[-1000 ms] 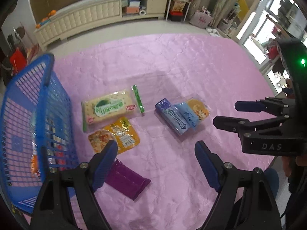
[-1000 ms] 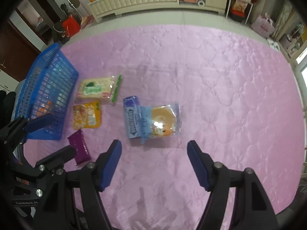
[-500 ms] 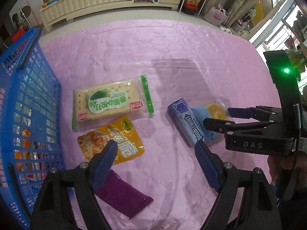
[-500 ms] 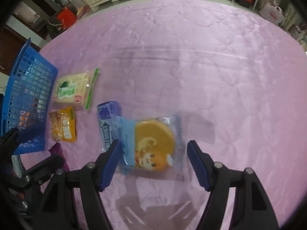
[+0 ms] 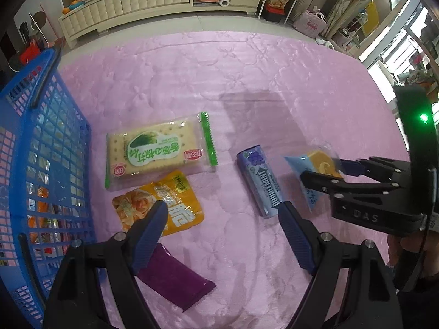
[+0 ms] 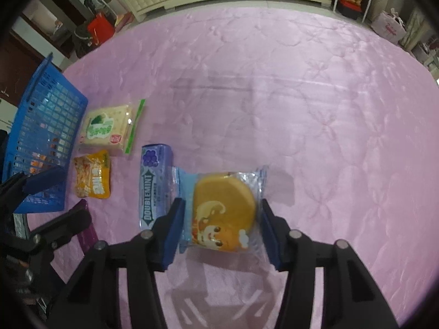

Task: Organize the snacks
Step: 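Grasp the yellow cake pouch with the right tool while the left tool grasps the Doublemint pack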

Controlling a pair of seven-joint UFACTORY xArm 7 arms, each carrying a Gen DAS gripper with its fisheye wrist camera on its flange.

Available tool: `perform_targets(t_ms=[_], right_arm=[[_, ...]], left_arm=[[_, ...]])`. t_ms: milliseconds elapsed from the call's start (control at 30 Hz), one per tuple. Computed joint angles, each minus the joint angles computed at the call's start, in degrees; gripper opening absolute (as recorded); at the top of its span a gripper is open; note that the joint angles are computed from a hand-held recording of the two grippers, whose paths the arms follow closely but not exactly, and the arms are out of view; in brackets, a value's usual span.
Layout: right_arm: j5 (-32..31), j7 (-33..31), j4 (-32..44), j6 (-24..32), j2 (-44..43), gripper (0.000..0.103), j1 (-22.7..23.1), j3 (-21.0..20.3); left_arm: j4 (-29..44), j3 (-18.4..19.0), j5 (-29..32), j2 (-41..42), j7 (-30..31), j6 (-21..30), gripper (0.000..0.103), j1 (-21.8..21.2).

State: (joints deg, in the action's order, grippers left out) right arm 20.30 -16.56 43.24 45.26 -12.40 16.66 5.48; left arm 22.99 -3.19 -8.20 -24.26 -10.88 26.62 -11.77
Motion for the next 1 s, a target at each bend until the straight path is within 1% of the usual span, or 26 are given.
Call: perform_targets(t_ms=[233,400,467,567,633,833,867,933,1000], right_arm=[[0.89,-2.02,-0.98,1.69,-4.52,0.057,-1.79,-2.61],[1.52,-4.39,-0.35,2.37,-4.48,0.057,-3.32,-4.07],[1.82,-4.51,-0.82,1.6,-4.26,0.057,-3.58,-3.87],[2.76,-4.56,-1.17,0.97,-3.43,0.057,-3.63,-3.78],[3.39,-5.1,-1.31,0.7,-2.81,0.057,-3.87,-4.04],[5.06,-6.1,-1.45,-0.33,-0.85,0.057,-4.66,-4.26],[5.45,-6.33,-1.41,-0.33,-0.68,0.057,-4.77,-4.31],[6.27,-6.99,-1.5,-0.11,-0.71,0.057,-4.94,-4.45],[6.42,-7.26,-1.56,-0.04,-0.84,0.057,-5.12,-4.34]], left_arm=[[3.65,-1.87,1.44,4.43,-3.72,0.44,0.081,0.23],[5.93,-2.1,0.98,8.84,-4.75,-0.08,0.081,-0.62],[7.28,-3.19,3.2,10.97,-7.13,0.44,0.081,0.09],[8.78,-3.56,5.04,14.12,-8.36,-0.24,0.081,0.09],[10.03,-3.95,7.11,16.1,-10.63,-0.16,0.081,0.47],[13.32,-3.8,9.7,21.46,-13.46,-0.59,0.081,-0.06],[13.61,-3.69,9.48,22.01,-13.19,-0.87,0.077,-0.23],[14.76,-3.76,9.79,23.62,-13.45,-0.91,0.068,-0.66],[15.71,-3.97,9.94,25.04,-13.74,-0.46,0.047,-1.27]])
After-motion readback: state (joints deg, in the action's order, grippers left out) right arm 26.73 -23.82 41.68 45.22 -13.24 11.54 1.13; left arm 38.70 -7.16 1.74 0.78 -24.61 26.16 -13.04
